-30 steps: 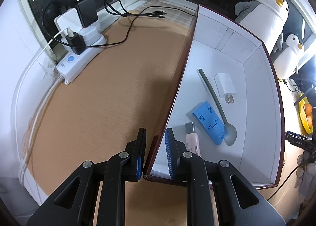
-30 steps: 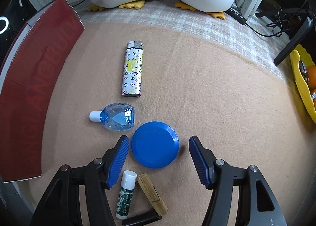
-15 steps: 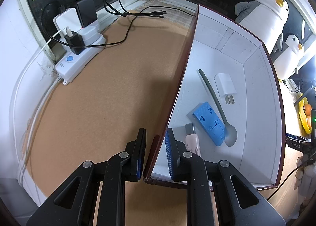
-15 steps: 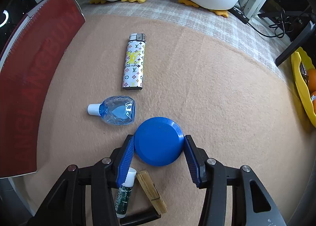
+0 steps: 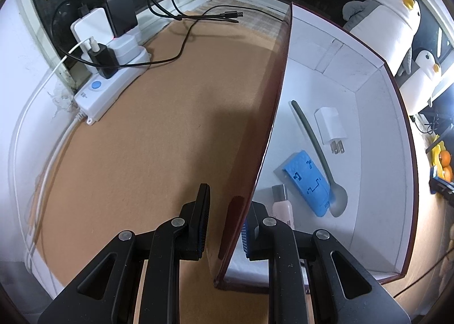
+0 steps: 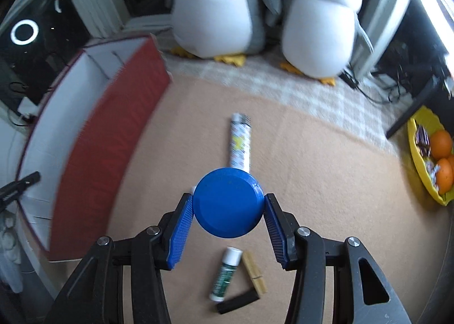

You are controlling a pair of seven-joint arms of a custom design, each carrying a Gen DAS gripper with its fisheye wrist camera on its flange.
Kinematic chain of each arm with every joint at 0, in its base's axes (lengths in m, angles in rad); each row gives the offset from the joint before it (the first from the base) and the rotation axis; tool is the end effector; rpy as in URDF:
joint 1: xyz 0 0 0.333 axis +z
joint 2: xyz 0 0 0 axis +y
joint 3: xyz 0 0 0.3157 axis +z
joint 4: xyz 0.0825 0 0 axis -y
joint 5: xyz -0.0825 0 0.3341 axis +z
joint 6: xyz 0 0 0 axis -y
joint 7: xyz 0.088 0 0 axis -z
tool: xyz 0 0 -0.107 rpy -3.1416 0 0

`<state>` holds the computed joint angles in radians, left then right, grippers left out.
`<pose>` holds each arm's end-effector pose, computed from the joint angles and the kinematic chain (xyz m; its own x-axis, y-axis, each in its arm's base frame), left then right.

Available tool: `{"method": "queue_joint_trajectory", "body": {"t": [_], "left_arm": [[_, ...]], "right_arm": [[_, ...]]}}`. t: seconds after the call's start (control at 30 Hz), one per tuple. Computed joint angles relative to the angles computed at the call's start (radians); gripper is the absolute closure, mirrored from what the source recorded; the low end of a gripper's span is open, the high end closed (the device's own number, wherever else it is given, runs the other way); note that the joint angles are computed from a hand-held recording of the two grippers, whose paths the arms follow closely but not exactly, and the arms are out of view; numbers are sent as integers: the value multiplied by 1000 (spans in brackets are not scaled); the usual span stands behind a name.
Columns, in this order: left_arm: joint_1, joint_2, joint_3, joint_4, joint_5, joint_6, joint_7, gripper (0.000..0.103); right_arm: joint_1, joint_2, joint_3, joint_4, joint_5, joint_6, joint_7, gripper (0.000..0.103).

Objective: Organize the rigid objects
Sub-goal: 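Carry the blue lid into the box and release it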

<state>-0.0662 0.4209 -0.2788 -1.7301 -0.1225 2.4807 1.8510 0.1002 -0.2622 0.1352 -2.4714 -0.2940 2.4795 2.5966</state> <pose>0.6155 -0.1956 0.4093 -0.4943 -0.8613 0.1174 -0.8278 0.4251 -0.3662 0.4163 0.1030 0.4456 -0.5397 -0.8398 -0.0586 -0.7781 0.5242 -0.3461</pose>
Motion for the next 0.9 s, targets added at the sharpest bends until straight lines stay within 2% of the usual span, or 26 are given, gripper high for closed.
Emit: {"method": "queue_joint_trajectory", "body": {"t": [0.3,0.57,0.9], "left_arm": [[-11,31,-1,34,22,12,-3,86],[-11,47,-9,45,27,24,3,93],[-9,59,-13,57,27,28,6,94]], "right_arm": [[72,117,24,204,-47,21,-30,57],[171,277,-16,376,-43,29,-103,57],[266,443,-82,523,-6,18,-182,57]]}}
